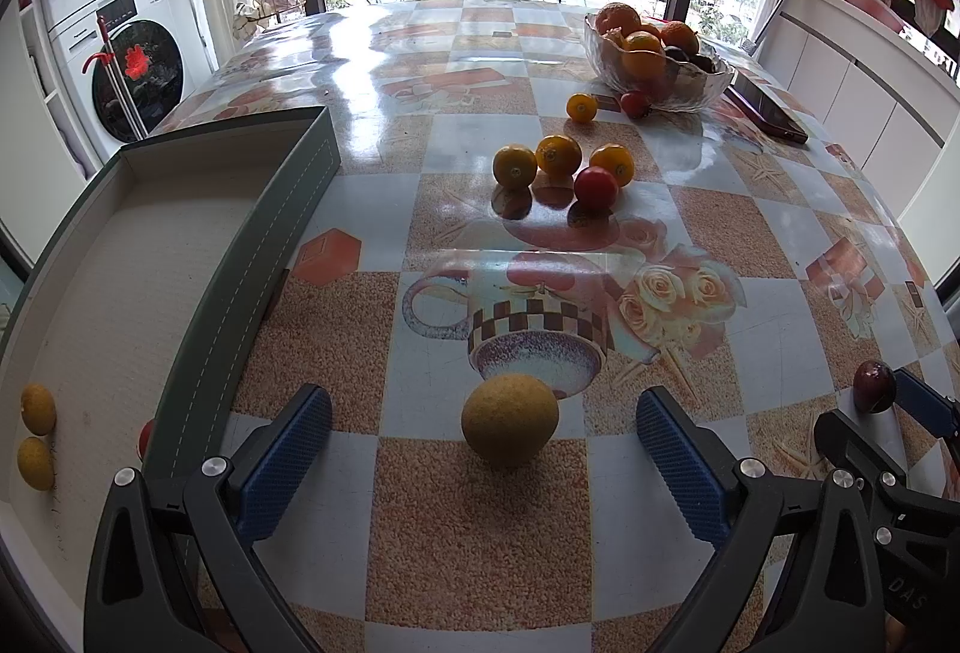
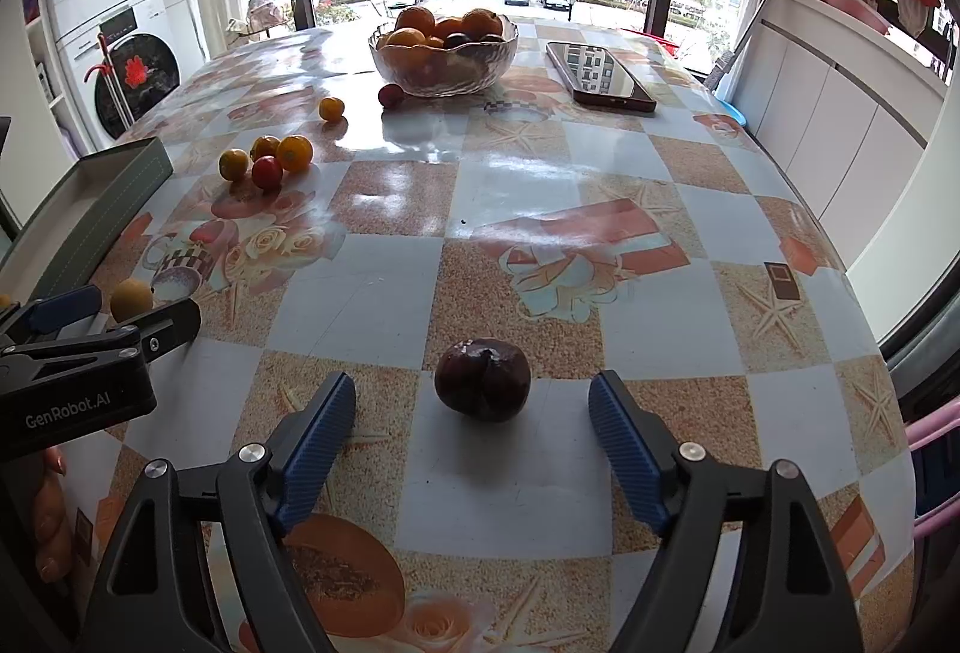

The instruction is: Organize fruits

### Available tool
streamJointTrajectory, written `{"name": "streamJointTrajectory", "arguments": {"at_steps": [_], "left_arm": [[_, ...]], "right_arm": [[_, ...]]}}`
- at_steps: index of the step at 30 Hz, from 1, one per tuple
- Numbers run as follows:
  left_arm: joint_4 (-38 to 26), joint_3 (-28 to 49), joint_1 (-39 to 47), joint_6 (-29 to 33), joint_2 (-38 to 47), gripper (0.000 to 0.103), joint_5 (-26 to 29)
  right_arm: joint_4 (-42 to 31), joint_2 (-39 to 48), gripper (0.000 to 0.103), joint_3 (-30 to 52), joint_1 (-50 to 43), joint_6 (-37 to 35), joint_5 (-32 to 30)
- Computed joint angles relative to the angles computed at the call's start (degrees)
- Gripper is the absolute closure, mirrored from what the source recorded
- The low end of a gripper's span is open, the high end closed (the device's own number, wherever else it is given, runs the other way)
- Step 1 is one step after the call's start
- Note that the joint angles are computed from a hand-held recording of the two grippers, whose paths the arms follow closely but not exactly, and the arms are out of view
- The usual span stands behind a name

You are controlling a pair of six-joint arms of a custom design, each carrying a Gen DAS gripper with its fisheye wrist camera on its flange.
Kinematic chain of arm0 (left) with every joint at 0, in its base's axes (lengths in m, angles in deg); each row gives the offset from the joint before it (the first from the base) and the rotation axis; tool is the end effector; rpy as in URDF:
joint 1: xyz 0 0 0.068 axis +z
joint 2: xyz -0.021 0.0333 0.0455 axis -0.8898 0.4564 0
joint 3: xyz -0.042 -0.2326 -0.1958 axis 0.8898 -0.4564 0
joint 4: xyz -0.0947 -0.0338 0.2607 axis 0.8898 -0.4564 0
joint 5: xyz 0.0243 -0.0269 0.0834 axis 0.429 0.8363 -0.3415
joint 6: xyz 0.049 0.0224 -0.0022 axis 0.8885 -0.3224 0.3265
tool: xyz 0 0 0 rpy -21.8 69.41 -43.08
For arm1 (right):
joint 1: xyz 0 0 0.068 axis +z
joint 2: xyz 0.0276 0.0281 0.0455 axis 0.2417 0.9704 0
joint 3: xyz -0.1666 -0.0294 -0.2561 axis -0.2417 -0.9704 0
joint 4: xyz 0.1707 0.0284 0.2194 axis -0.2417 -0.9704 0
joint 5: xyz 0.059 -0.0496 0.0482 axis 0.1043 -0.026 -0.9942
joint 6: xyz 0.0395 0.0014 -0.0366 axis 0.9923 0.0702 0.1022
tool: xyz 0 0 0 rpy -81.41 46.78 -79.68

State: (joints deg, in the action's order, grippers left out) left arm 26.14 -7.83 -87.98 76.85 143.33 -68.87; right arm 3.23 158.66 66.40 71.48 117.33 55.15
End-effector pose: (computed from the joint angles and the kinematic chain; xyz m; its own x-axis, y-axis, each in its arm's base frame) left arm 0.3052 -0.1437 0.1229 -0.7408 0.3492 -0.5738 0.4331 0.9013 -0.0106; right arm 0.1774 0.2385 0.1395 -0.7393 0.2798 -0.6125 0.3692 0.9291 -0.0211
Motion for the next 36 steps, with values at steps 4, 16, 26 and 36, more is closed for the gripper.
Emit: {"name": "streamJointTrajectory", "arguments": {"at_steps": [4, 16, 26, 36], "left_arm": [[-0.02, -0.01, 0.02, 0.03, -0.03, 0.001, -0.01], [-0.02, -0.01, 0.00, 0.00, -0.03, 0.001, -0.02], [-0.05, -0.03, 0.02, 0.02, -0.08, 0.001, -0.01], [-0.06, -0.02, 0.02, 0.02, -0.07, 0.001, 0.00]], "right_arm": [[-0.07, -0.01, 0.020, 0.02, 0.00, 0.04, 0.01], [-0.10, 0.04, 0.020, 0.07, -0.02, 0.07, 0.01], [-0.07, 0.02, 0.020, 0.05, -0.02, 0.06, -0.01], [0.30, 0.21, 0.018, 0.10, -0.09, -0.29, -0.26]]}}
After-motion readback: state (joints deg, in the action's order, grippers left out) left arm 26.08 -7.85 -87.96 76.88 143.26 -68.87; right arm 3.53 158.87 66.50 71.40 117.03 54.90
